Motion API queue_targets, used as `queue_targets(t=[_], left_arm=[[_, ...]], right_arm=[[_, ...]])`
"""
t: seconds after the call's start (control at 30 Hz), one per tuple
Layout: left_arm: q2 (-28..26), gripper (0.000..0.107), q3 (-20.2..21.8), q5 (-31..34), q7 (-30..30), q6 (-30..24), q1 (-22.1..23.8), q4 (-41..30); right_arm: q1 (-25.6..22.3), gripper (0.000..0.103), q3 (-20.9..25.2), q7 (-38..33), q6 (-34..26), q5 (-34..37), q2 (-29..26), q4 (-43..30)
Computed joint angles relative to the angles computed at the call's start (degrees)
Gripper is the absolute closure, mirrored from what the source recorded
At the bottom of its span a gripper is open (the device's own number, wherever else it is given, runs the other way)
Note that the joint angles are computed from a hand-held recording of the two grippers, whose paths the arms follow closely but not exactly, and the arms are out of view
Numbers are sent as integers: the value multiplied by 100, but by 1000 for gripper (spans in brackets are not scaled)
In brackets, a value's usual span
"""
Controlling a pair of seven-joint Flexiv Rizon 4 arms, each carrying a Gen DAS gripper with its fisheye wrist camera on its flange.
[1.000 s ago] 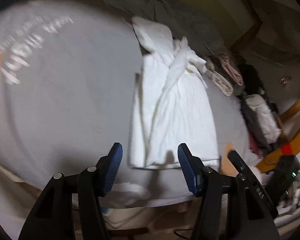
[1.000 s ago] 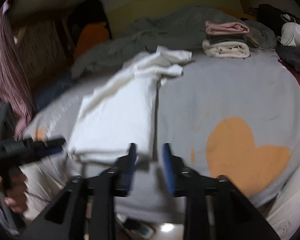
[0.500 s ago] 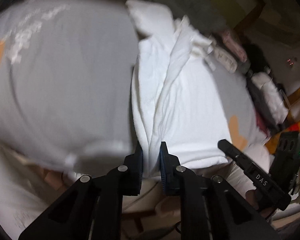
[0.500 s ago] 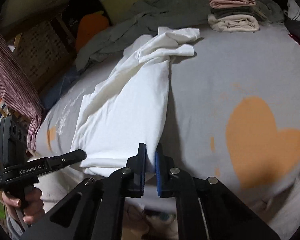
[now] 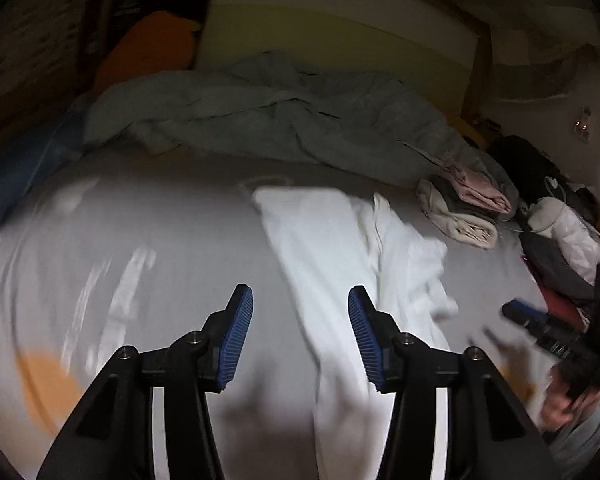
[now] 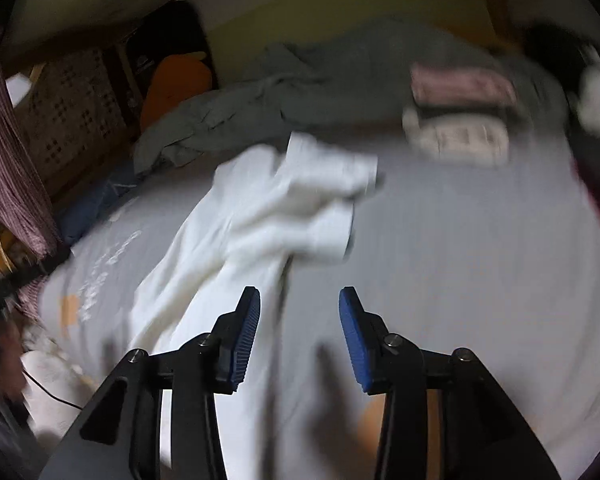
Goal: Fold small clothes
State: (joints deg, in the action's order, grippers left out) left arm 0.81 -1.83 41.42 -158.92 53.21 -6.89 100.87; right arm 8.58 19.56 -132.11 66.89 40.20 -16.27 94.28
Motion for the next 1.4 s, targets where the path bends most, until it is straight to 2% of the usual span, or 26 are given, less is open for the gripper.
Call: queue_targets(t=[0.07, 0.13, 0.23, 0.27, 0.37, 0.47, 0.5, 0.53, 0.57, 0.6, 0.67, 0.77, 0.83, 0.97, 1.07, 1.17, 1.23, 1.3, 1.4], left_arm=[[-575, 59, 182, -1102, 1261, 827, 314, -199], [-1139, 59, 134, -2198, 2308, 1241, 549, -452], [-1891, 59, -140, -3283, 3459, 1281, 827, -1051], [-2128, 59, -176, -3462, 3662, 1206, 847, -1310], [-2862, 59, 65, -3544, 3811, 490, 630, -2390], [-3441, 62, 105, -3942, 4082, 326, 632, -3087], [-3582, 68, -25, -4210, 4293, 438, 717, -3183], [-3674, 70, -177, -4489, 4503, 556, 798, -3215], [-3726, 76, -198, -4653, 4580, 570, 789, -3257], [-3770, 82, -167, -4765, 4622, 541, 750, -3316], [-3830, 82, -70, -4907, 4755, 529, 647, -3414], [-3968, 82, 241, -4903, 4715, 229, 419, -3741], [-4045, 79, 307, -4912, 4687, 29, 360, -3886], [-4169, 79, 77, -5165, 4933, -167, 416, -3967], [-4304, 81, 314, -4974, 4799, -509, 224, -4286], [-4386, 80, 125, -5115, 4924, -253, 295, -4300], [-4458, 76, -98, -5337, 5175, -66, 381, -4318], [-4563, 64, -284, -5539, 5511, -73, 424, -4451], [-4764, 60, -87, -5429, 5633, -430, 243, -4923]], right_arm=[[271, 60, -322, 721, -263, -610, -418, -701], [223, 57, -292, 1072, -599, -760, -823, -1350], [307, 56, -394, 1856, -1142, -1188, -1566, -2363], [231, 56, -300, 2006, -1551, -1209, -1887, -2823], [258, 56, -213, 2528, -2714, -1411, -2774, -4101], [392, 57, -247, 2890, -3292, -1551, -3373, -4874], [394, 73, -214, 2836, -3269, -1524, -3457, -4951], [371, 102, -158, 2695, -3188, -1472, -3470, -4937], [354, 102, -116, 2535, -2940, -1459, -3402, -4781], [396, 102, -196, 2386, -2412, -1424, -3224, -4439], [463, 102, -307, 2172, -1402, -1535, -2874, -3820], [495, 102, -480, 2280, -535, -1909, -2373, -3092], [664, 102, -807, 2521, 10, -2397, -2066, -2530], [777, 102, -1013, 2809, 240, -3117, -1791, -1948], [760, 102, -1022, 2899, 567, -3500, -1764, -1655], [579, 102, -786, 3009, 606, -3621, -1848, -1636], [499, 102, -681, 3034, 658, -3733, -1878, -1620], [407, 102, -525, 2998, 704, -3777, -1979, -1707], [251, 102, -288, 2907, 679, -3708, -2037, -1796]])
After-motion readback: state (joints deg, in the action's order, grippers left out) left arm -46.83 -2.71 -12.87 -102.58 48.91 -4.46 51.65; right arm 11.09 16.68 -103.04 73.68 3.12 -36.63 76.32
